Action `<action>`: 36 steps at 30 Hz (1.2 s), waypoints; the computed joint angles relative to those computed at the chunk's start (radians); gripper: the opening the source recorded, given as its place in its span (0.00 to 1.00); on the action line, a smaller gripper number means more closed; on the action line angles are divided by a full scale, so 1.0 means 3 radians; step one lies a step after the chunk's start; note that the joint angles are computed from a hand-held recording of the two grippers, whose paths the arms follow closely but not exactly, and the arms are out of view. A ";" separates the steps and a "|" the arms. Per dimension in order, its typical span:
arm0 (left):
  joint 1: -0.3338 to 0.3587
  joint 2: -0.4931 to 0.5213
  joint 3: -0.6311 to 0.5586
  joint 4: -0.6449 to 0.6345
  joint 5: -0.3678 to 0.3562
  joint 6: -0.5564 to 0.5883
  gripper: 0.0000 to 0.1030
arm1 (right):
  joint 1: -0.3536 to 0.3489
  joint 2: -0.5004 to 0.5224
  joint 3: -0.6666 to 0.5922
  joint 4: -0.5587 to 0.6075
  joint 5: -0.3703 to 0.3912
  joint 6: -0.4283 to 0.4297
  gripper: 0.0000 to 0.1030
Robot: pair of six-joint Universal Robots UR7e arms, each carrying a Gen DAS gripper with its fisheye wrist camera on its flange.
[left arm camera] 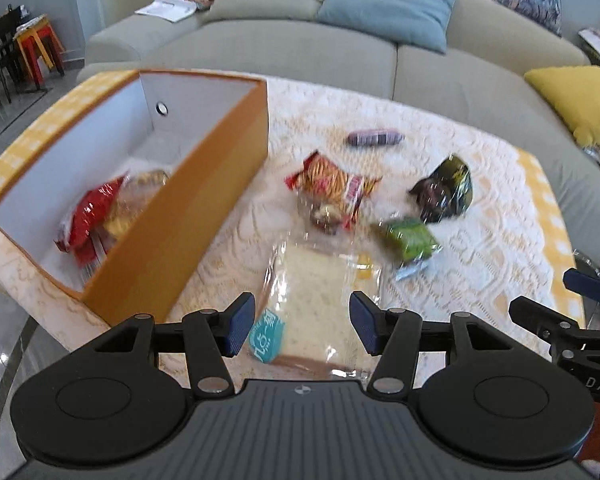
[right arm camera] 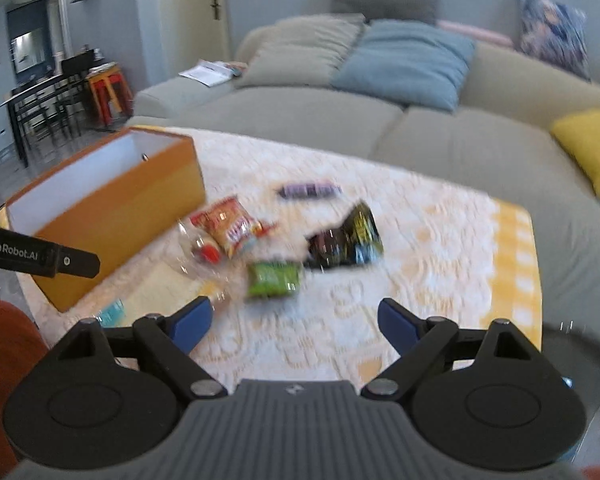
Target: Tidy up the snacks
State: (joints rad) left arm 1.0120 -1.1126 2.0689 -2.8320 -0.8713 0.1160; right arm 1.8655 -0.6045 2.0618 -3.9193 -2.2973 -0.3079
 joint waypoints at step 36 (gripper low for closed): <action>0.0712 0.0549 -0.0818 0.0551 -0.0724 -0.0467 0.81 | -0.0385 0.0403 -0.0595 0.0903 0.0930 0.0314 0.10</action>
State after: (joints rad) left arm 1.2256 -0.9478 1.8235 -2.6668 -1.0886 -0.0242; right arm 1.7500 -0.4835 1.8833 -3.6485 -2.0184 -0.2136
